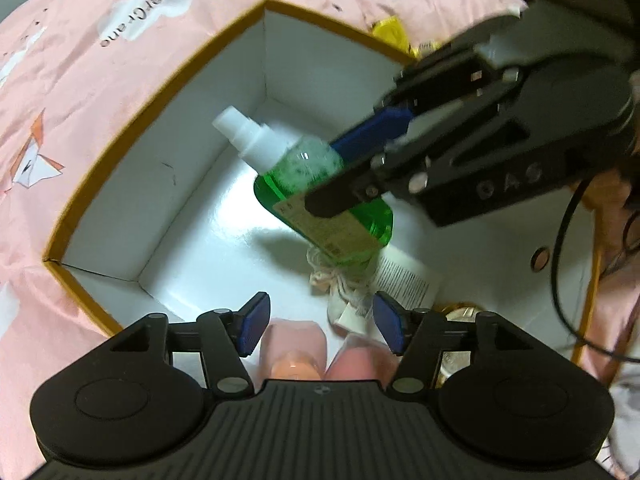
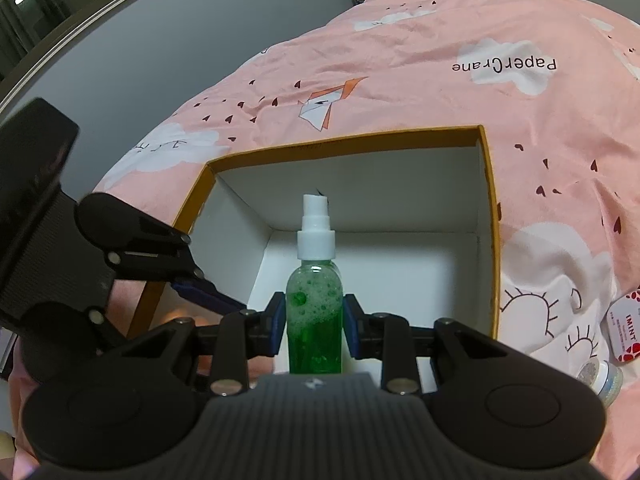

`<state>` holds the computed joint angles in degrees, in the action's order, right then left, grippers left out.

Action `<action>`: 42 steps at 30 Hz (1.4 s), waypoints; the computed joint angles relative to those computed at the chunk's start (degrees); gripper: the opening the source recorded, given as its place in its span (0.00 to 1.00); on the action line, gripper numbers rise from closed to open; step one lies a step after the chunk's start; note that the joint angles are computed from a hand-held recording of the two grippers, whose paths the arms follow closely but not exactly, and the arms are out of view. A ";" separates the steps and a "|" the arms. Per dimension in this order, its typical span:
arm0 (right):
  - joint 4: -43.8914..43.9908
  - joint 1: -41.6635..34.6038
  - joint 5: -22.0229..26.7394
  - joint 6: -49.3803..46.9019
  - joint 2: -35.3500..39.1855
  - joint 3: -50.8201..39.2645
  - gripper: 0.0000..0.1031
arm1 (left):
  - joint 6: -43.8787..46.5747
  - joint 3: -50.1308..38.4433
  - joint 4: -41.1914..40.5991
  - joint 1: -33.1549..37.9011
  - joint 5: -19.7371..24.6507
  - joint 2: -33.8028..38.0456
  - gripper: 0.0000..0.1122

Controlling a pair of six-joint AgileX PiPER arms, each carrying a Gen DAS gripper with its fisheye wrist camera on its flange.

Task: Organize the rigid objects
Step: 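Carry the green spray bottle and pink pump bottle over the white box, then lower both bottles into the white box and open both tools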

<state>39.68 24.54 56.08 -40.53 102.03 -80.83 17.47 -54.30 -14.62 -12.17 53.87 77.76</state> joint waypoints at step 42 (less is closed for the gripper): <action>8.96 4.35 10.77 11.38 19.34 -17.62 0.30 | -12.45 -1.84 14.15 -1.57 2.99 -5.78 0.38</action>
